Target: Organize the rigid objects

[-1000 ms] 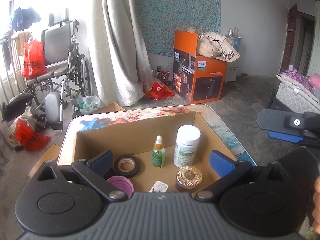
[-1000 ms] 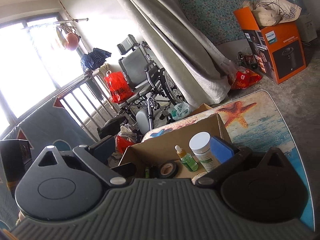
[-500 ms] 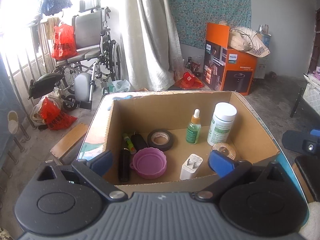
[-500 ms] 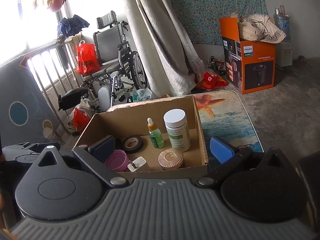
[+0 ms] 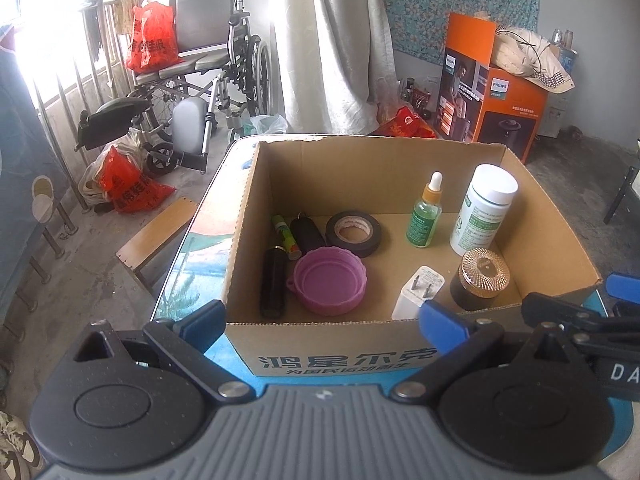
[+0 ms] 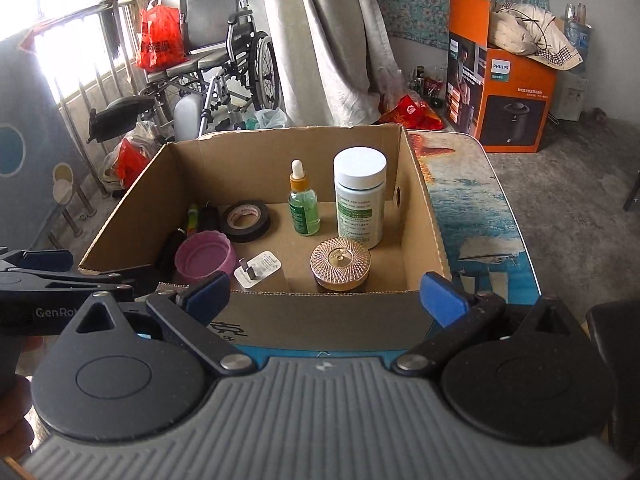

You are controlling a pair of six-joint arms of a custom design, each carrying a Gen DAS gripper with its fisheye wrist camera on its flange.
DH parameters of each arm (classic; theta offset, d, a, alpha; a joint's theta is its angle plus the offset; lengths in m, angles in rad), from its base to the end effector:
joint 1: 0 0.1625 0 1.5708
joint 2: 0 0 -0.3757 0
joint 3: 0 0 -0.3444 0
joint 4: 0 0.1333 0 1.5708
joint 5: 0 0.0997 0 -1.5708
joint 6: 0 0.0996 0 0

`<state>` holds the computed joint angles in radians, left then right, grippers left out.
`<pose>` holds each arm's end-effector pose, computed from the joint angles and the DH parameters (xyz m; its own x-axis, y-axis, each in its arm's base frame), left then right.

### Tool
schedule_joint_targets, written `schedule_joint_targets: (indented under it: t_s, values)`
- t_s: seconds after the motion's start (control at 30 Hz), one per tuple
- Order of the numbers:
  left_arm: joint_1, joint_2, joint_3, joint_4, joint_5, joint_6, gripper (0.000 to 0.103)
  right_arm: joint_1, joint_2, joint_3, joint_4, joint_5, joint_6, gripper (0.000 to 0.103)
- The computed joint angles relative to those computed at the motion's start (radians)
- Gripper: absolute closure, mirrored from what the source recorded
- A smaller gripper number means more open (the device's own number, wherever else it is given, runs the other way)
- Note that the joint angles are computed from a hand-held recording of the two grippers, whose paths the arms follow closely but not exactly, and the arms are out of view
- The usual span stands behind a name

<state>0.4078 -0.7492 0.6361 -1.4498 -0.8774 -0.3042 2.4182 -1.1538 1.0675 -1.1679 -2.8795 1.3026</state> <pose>-0.5795 -0.4649 0.3799 -0.5615 0.5567 -0.6122 0.7858 0.5904 -0.1839 0.4608 -0.3574 0.4801 -0.6726 0.5023 0.5434 -0.2407 0.5459 -0.8025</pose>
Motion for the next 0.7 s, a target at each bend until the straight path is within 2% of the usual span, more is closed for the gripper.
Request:
schedule_joint_targets:
  t_s: [0.1, 0.7]
  values:
    - [0.000, 0.002, 0.000, 0.001, 0.010, 0.007, 0.000, -0.011, 0.002, 0.008, -0.018, 0.004, -0.011, 0.002]
    - [-0.004, -0.003, 0.003, -0.003, 0.010, 0.032, 0.000, -0.009, -0.016, 0.007, 0.062, 0.010, 0.087, 0.001]
